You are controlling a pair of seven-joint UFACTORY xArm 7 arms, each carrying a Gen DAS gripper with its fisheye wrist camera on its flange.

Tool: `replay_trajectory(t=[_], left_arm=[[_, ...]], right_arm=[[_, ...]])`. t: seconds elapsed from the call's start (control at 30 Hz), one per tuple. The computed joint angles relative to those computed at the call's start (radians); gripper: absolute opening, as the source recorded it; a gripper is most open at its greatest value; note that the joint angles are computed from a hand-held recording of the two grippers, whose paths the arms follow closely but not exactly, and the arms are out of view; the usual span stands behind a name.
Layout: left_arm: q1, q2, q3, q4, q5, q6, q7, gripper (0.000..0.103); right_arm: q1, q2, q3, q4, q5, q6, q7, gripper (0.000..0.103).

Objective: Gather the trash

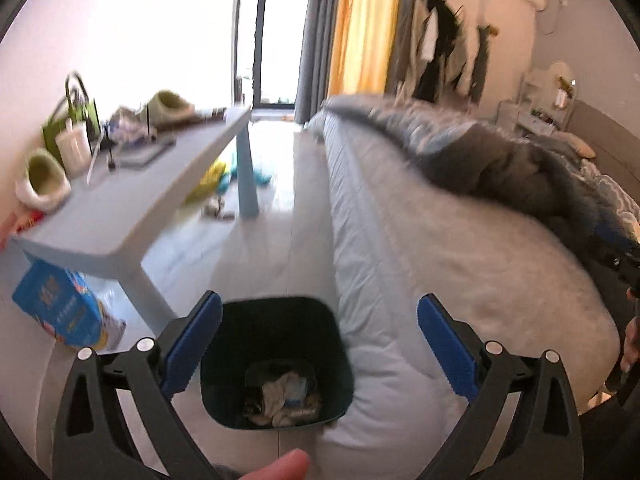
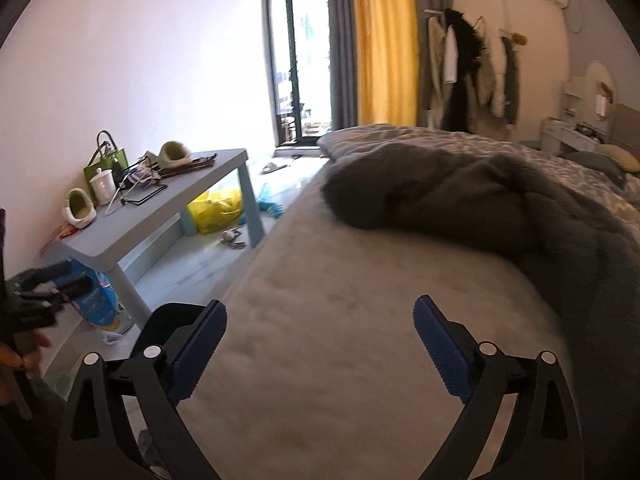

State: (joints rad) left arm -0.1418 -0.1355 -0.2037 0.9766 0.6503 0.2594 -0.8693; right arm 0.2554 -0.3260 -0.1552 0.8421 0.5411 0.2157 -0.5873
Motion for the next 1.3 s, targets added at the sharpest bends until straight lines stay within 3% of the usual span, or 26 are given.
replay_trajectory(t=[0.17,0.3,0.77,0.93,1.17,1.3], left_arm=[[0.028,-0.086,-0.054,-0.035,0.081,-0.014,-0.095,0.1],[0.065,-0.161,-0.097,-0.073,0.109,-0.018,-0.129,0.1],[0.17,-0.399,-0.241,-0.214,-0.021,-0.036,-0.045,0.1],[0.18,-0.437,-0.27,-0.252,-0.075,-0.043,-0.005,0.1],[0.23,-0.453,-0.332,-0.263,-0.102,-0.067,0.014,0.1],[0.239,-0.447,-0.347,-0.257,-0.117,-0.055,0.025,0.1]], right_arm=[[-0.027,-0.138,-0.029,-0.099,-0.014,0.008,0.001,0.1],[-0.102,-0.25,0.005,-0.18,-0.114,-0.004,0.075,0.1],[-0.199,-0.54,-0.049,-0.33,-0.303,0.111,0.177,0.1],[-0.199,-0.574,-0.068,-0.351,-0.322,0.111,0.173,0.1],[-0.116,-0.604,-0.14,-0.357,-0.287,0.123,0.109,0.1],[-0.108,-0.605,-0.143,-0.355,-0.272,0.134,0.093,0.1]])
